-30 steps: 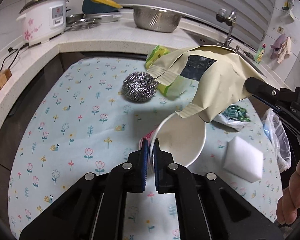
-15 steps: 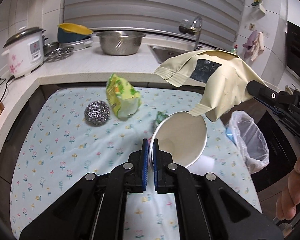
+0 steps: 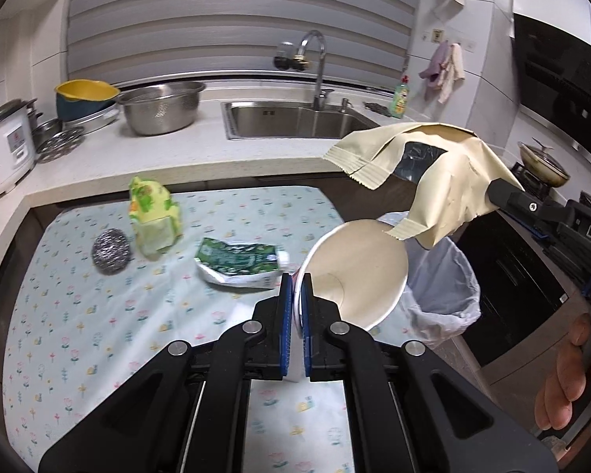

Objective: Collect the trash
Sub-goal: 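Carry the paper cup with the left tool while the right tool carries the beige bag to the bin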

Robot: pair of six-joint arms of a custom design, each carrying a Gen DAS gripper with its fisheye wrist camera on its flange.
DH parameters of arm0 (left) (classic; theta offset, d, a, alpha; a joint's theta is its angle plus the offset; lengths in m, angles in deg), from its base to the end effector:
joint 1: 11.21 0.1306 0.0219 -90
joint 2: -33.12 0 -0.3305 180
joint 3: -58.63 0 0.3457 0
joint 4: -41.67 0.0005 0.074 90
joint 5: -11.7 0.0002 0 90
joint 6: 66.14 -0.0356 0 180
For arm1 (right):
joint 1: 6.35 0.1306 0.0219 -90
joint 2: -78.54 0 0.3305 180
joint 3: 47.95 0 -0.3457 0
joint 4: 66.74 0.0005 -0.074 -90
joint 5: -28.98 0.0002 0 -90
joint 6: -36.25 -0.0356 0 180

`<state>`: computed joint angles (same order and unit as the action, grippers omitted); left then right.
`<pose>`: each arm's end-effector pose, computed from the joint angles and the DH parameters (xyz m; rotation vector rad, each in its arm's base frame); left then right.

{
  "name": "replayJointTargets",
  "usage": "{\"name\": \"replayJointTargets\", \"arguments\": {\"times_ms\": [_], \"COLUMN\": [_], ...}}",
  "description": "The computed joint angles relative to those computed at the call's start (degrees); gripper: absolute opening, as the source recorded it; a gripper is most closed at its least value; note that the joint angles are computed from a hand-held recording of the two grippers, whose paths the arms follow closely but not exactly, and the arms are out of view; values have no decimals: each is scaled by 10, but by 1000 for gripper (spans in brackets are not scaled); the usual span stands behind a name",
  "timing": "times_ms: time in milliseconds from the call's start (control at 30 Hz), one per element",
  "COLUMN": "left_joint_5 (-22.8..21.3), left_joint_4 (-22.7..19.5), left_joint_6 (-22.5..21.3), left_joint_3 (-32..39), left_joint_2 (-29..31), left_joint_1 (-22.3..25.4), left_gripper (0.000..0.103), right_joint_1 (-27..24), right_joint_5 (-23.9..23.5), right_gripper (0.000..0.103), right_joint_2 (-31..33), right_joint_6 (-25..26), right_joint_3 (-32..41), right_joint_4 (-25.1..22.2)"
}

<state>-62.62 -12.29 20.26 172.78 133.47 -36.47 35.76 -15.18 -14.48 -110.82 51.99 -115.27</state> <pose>0.4475 -0.2224 0.4682 0.7116 2.1783 -0.5089 0.3303 0.2634 0.4805 0.6742 1.8779 0.2290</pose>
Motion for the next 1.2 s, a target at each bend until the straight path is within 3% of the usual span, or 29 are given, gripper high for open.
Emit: {"name": "replayJointTargets", "arguments": {"times_ms": [533,900,1200], "left_joint_5": [-38,-59,-68], "left_joint_4": [-8,-24,-53], "left_joint_6": [7,14,24], "left_joint_3": [39,112,213], "left_joint_2": [38,107,193], "left_joint_1": [-107,-155,-175], "left_gripper": [4,4,4], "right_joint_1": [-29,-85,-140], "right_joint_5": [41,3,-56], "right_gripper": [9,9,9], "right_joint_2": [-163,-226,-229], "right_joint_6": [-107,-156,-134], "right_joint_3": [-168,-264,-321], "right_joint_4": [-61,-78,-26]}}
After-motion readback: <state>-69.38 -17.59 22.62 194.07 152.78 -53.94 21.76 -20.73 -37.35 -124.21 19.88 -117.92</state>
